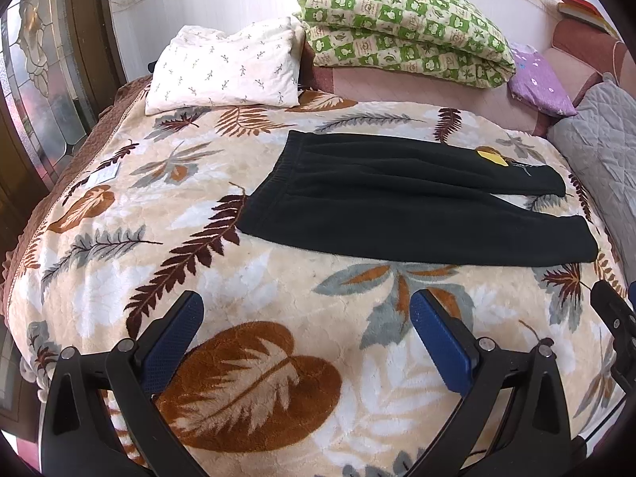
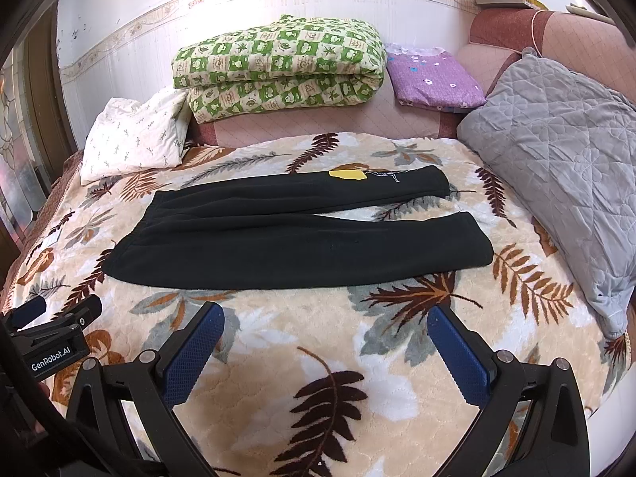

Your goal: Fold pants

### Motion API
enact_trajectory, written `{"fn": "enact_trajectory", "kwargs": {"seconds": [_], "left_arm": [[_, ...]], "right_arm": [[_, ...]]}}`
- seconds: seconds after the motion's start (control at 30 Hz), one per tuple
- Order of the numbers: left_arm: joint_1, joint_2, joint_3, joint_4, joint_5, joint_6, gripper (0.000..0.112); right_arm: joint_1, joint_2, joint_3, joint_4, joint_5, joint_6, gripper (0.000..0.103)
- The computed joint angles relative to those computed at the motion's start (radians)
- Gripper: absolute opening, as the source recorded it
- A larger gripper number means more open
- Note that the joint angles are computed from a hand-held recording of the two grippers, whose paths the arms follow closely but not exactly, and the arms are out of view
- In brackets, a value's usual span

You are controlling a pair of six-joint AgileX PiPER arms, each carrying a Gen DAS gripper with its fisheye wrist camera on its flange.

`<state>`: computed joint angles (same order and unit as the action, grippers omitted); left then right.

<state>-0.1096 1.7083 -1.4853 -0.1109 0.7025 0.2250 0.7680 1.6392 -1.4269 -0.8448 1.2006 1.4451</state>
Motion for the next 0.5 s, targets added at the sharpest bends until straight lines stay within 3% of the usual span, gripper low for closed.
{"fn": "enact_trajectory", "kwargs": {"seconds": [0.5], "left_arm": [[-0.018,0.036,-0.033,0.040,0.022,-0.033,0.103]], "right_arm": [[-0.020,0.010,0.008,0.014,-0.028,-0.008,0.103]]}}
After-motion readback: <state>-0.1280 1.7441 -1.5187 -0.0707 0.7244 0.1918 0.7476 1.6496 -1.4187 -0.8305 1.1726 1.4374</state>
